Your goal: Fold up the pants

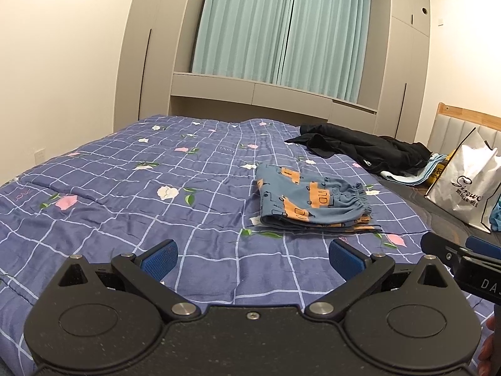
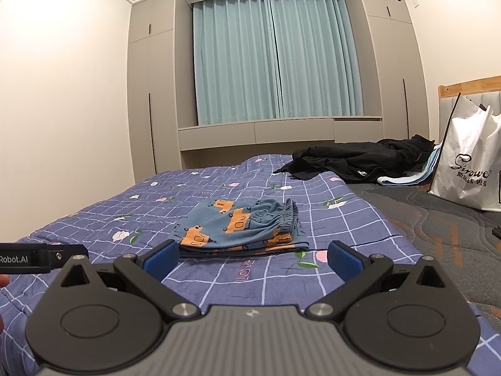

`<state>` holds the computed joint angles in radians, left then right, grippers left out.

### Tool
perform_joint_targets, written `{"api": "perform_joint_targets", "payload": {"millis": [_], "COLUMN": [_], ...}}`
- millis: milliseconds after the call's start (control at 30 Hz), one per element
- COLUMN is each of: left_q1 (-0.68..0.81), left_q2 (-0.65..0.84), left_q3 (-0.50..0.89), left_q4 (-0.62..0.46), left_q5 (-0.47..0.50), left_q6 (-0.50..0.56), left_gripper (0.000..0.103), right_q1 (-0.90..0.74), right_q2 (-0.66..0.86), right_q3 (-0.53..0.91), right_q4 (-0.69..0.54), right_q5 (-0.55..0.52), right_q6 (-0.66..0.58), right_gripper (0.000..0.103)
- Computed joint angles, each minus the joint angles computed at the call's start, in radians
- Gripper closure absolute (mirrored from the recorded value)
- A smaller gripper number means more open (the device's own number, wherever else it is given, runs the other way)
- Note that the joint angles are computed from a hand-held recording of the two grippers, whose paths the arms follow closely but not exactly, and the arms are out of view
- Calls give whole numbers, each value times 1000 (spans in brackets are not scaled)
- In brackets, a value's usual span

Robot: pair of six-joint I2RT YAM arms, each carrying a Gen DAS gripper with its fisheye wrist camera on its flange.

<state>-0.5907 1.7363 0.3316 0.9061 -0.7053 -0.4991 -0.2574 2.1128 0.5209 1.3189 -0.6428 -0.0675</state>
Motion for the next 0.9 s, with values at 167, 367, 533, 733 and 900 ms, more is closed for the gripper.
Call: {"api": "perform_joint_targets", "payload": {"millis": [167, 367, 533, 733, 900], "left_q1": [2, 6, 3, 6, 8], "left_q2": [2, 5, 7, 12, 12], "left_q3": [1, 4, 2, 6, 10], "left_q4": [-3, -18, -16, -23, -43], "left_q5": [1, 11, 11, 17, 22], "left_q6": [-1, -12, -11, -13, -38], "left_gripper": [1, 1, 1, 1, 1], "right_q1": [1, 2, 1, 1, 0], "right_q2": [1, 0, 2, 3, 5], "right_q3": [0, 2, 5, 5, 5], "right_q4": [3, -10, -17, -18, -16], "right_q5": [1, -1, -1, 1, 0], "right_q6": [1, -4, -5, -4, -4], "right_gripper": [0, 0, 0, 0, 0]}}
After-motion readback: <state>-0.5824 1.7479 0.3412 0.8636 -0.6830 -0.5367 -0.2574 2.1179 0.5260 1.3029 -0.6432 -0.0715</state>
